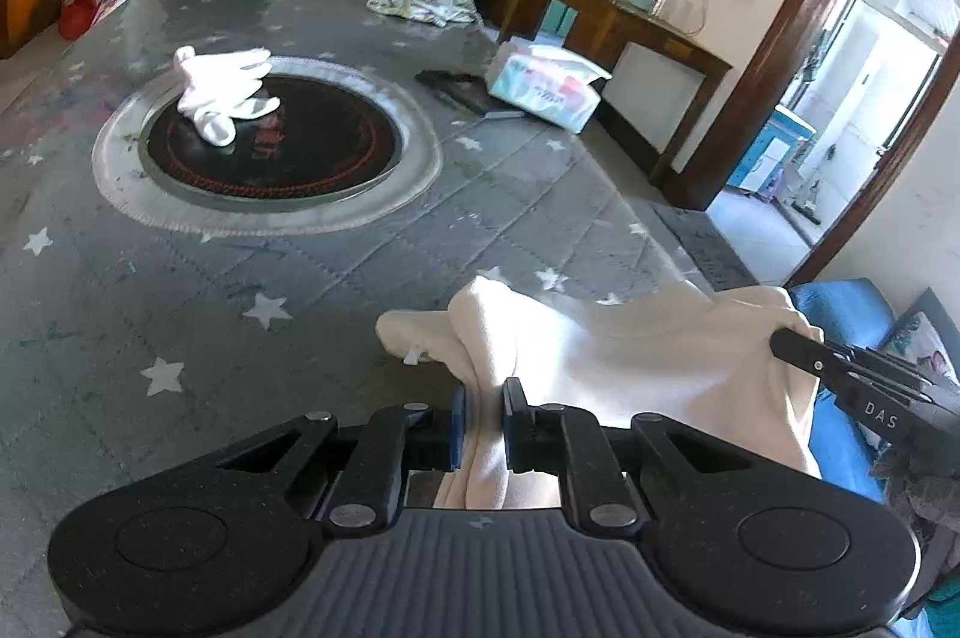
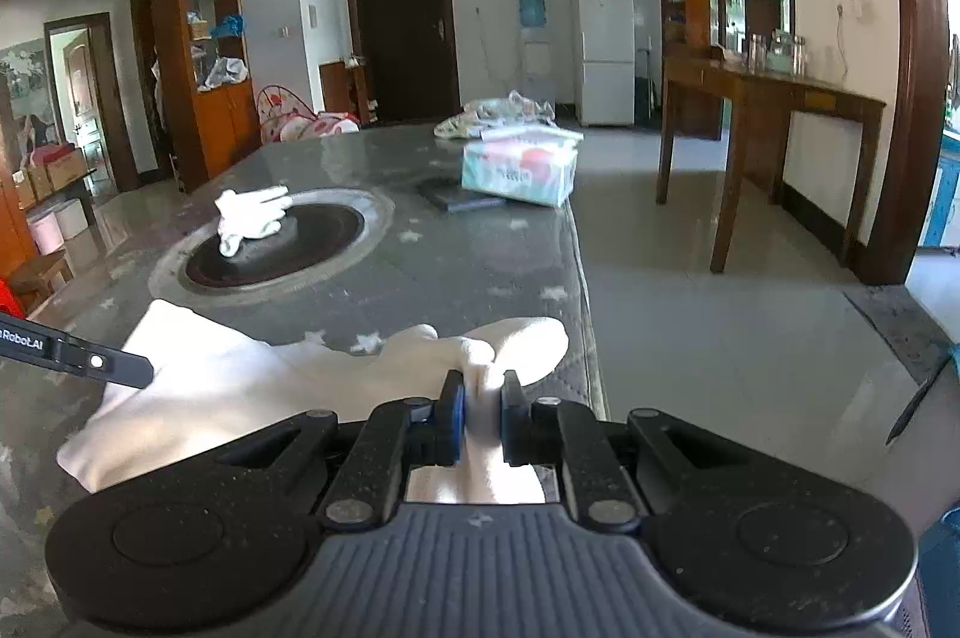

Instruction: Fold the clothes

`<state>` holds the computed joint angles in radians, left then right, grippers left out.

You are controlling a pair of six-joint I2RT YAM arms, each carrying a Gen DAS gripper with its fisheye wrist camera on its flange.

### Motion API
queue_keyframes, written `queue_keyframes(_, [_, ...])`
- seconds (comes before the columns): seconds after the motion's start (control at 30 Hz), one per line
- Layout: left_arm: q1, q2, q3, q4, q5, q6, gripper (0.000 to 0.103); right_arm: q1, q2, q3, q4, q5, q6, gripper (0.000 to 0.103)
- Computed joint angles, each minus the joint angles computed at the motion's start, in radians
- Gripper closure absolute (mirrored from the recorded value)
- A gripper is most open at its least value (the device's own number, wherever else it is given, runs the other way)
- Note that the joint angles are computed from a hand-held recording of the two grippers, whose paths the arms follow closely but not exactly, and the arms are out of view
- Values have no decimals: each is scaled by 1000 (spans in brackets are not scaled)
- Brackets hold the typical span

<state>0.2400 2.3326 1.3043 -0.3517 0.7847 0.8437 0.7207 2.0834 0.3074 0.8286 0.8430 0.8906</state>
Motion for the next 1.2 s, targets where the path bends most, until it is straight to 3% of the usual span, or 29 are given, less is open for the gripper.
queue_keyframes(0.13, [2, 27, 14, 13, -23, 4, 90, -37, 53, 23, 4, -45, 5, 90])
queue_keyframes(0.2, [2, 42, 30, 7, -35, 0, 90, -46, 74, 39, -13, -53, 9, 82])
queue_keyframes(0.4, [4, 75, 52, -1, -62, 11, 91, -41, 139, 67, -19, -61, 33, 71])
queue_keyframes(0.63, [20, 75, 68, -55, -80, 71, 91, 33, 182, 59, -18, -51, 123, 71])
queue_keyframes(0.87, [48, 56, 90, -116, -76, 129, 85, 126, 77, 42, -169, -18, 210, 70])
queue_keyframes(1.03, [51, -14, 44, -59, -27, 112, 85, 111, -5, 39, -154, 27, 109, 70])
queue_keyframes(1.2, [9, -28, 27, -78, -12, 143, 85, 6, 35, 84, -21, -86, -73, 70])
